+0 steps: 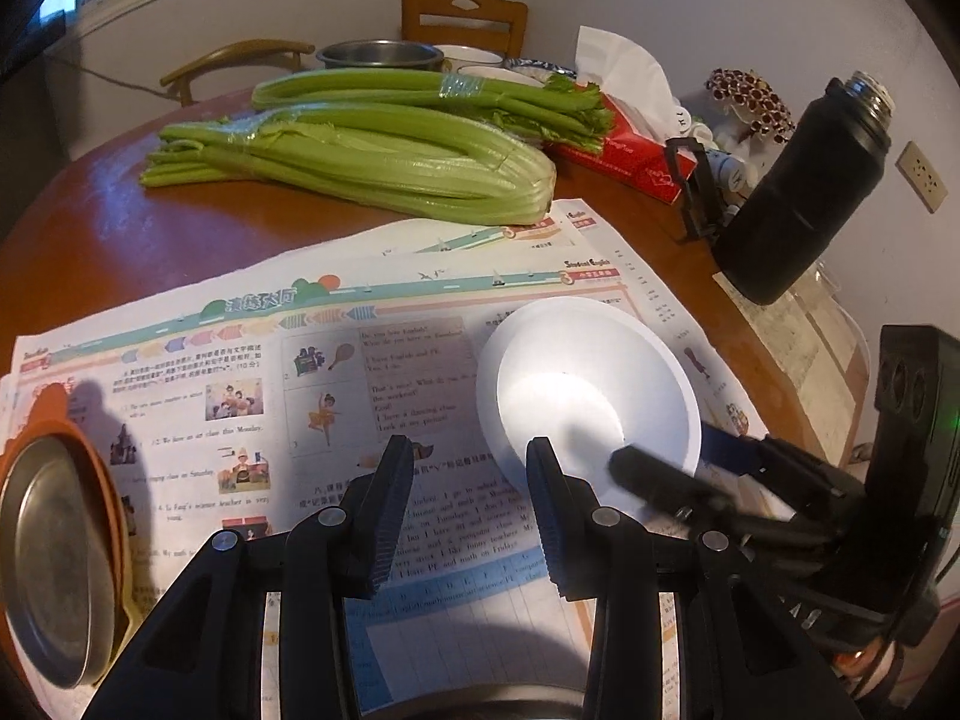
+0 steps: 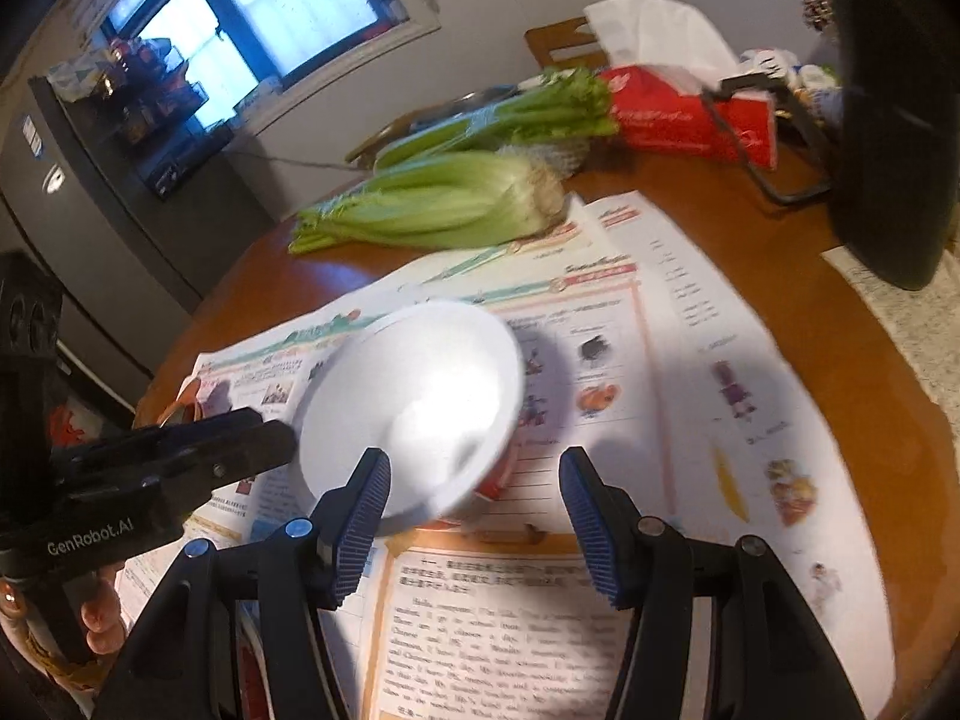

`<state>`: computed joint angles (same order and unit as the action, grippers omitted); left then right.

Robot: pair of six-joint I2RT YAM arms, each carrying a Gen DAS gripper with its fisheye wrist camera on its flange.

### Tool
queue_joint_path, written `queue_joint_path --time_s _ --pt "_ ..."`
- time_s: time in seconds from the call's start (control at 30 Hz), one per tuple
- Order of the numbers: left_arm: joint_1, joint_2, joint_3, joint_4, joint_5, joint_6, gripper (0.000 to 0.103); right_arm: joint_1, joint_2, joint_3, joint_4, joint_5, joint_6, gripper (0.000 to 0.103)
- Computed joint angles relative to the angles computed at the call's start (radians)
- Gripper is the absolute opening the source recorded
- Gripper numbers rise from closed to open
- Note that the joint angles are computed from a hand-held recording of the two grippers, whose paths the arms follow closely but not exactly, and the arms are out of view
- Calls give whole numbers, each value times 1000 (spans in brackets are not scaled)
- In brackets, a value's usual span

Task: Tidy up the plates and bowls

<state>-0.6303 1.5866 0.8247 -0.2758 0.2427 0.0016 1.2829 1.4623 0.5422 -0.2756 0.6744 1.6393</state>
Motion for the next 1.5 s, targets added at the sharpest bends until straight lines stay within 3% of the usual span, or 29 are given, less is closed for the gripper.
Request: queue_joint_path --time_s 0.3,0.63,0.87,1.5 --pt "27 59 30 0 20 4 40 -50 95 58 138 -69 -168 59" --pt "43 141 67 -9 48 1 40 -49 141 96 198 -101 -224 59" --pt "56 126 51 -4 83 3 40 -34 158 136 147 -82 -205 59" --pt "82 -105 -82 -2 109 16 40 62 152 259 -60 25 -126 59"
